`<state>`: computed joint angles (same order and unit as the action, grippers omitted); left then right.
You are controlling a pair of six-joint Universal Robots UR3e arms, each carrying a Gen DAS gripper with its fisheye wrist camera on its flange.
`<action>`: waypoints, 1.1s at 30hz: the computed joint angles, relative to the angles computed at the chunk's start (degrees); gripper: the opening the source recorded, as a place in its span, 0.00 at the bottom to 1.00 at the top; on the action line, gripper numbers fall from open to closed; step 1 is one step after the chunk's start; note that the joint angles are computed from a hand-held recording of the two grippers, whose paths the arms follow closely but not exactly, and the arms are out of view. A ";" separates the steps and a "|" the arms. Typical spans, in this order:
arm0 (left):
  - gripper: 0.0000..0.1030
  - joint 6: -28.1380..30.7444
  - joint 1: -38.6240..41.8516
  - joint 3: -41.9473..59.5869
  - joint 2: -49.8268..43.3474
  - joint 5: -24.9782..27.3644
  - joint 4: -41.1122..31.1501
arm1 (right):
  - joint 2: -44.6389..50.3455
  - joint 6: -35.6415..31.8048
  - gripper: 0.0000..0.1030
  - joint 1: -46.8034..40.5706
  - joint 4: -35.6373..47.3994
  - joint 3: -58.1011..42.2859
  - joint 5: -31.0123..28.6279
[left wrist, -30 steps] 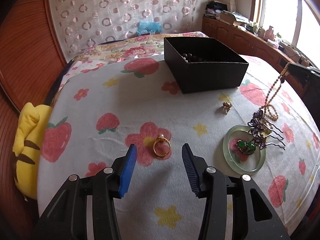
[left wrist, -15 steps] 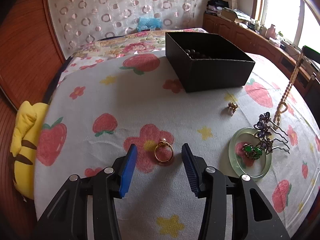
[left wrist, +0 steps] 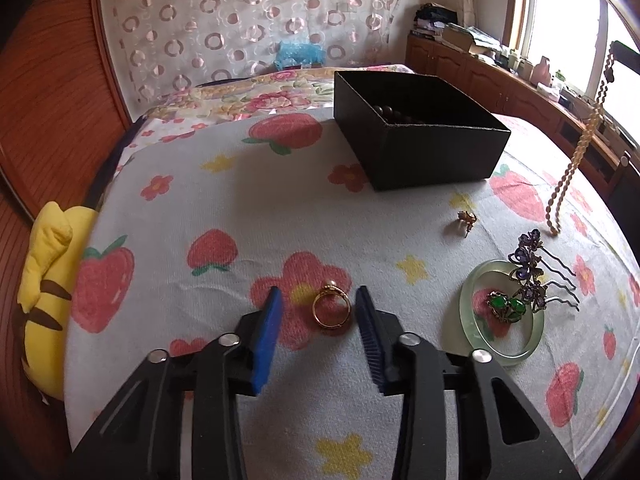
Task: Organize jewelry
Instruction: 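Lift the gold chain with the right gripper while the left gripper grasps the gold ring, then lower the gold chain into the box with the right gripper while the left gripper drops the ring in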
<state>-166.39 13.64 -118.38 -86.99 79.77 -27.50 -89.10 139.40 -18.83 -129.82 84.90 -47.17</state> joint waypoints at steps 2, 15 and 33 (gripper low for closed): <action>0.23 0.32 0.36 0.09 0.04 -0.35 -0.21 | 0.01 0.09 0.05 0.16 0.17 -0.68 0.15; 0.18 0.60 1.51 0.45 1.83 -2.98 -0.79 | 4.88 2.46 0.05 4.64 1.70 -10.77 -2.87; 0.18 -1.83 -2.42 12.84 -1.66 -2.79 -2.40 | 29.00 14.20 0.05 12.82 10.31 -50.92 -8.20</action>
<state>-168.22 11.22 -105.54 -88.65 76.98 -29.90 -60.10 153.61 -6.00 -119.51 33.98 -55.37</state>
